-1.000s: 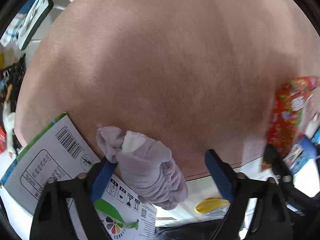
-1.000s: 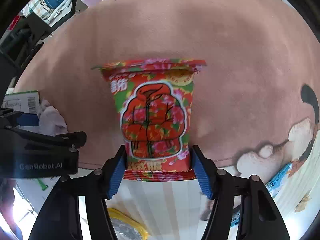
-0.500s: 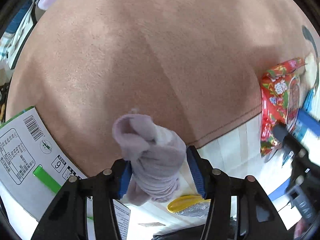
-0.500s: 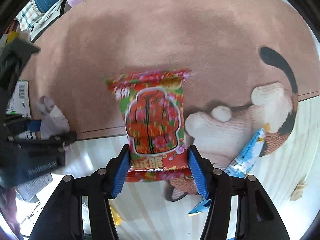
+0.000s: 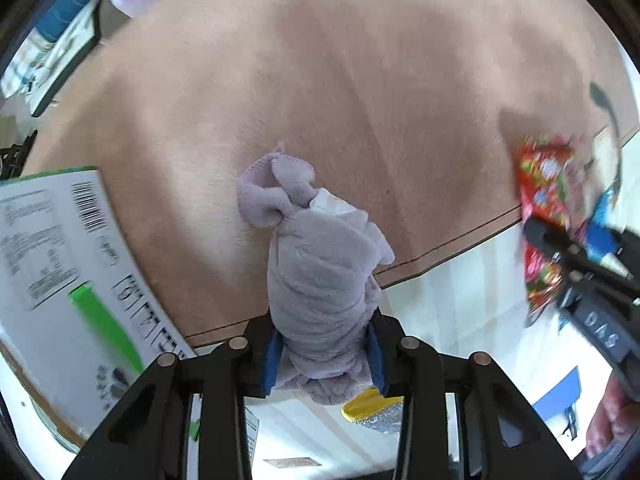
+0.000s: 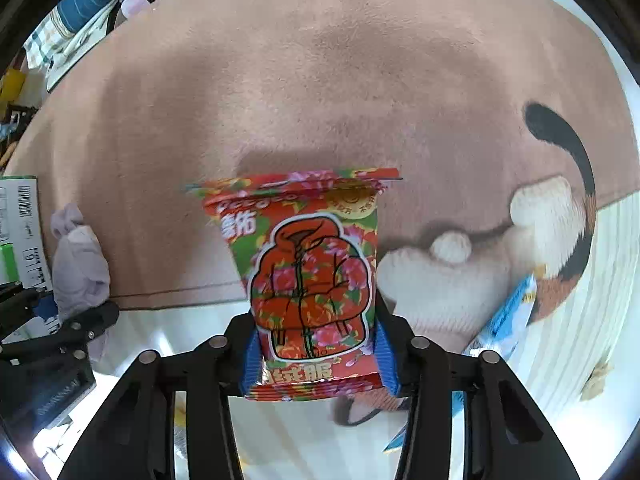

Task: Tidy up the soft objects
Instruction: 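Carry cloth and wipes pack into the box and open both tools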

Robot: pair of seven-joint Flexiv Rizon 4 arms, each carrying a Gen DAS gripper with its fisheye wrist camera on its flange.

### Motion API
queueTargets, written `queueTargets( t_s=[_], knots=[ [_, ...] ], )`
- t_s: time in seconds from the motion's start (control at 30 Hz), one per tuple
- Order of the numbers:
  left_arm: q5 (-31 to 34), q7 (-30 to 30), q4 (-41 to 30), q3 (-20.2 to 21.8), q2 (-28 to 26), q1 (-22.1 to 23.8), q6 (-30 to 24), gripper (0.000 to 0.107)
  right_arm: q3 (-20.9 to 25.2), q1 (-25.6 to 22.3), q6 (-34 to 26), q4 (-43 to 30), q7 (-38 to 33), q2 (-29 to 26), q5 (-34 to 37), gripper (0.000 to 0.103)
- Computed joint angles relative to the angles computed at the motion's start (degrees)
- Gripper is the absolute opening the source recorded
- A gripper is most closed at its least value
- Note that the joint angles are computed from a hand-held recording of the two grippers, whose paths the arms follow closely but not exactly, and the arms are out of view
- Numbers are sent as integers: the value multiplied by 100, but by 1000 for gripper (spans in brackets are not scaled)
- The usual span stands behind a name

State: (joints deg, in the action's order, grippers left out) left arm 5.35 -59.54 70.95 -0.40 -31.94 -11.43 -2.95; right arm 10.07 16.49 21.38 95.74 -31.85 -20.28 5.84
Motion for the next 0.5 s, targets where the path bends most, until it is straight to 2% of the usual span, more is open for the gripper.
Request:
queueTargets(
  t_s=[0.2,0.27,0.4,0.5],
  knots=[
    [-801,-98,435,71,671,332,366,32,81,249,291,16,549,447,-173,47],
    [-1097,-70,323,3,827,669,265,32,107,325,327,-127,590,537,-238,47],
    [-1478,-70,255,63,1167,1021,280,32,208,732,528,-753,862,385,-448,47],
    [-1536,110,-199,182,1070,1451,131,32,162,1093,492,-1515,877,60,-606,47]
  ],
)
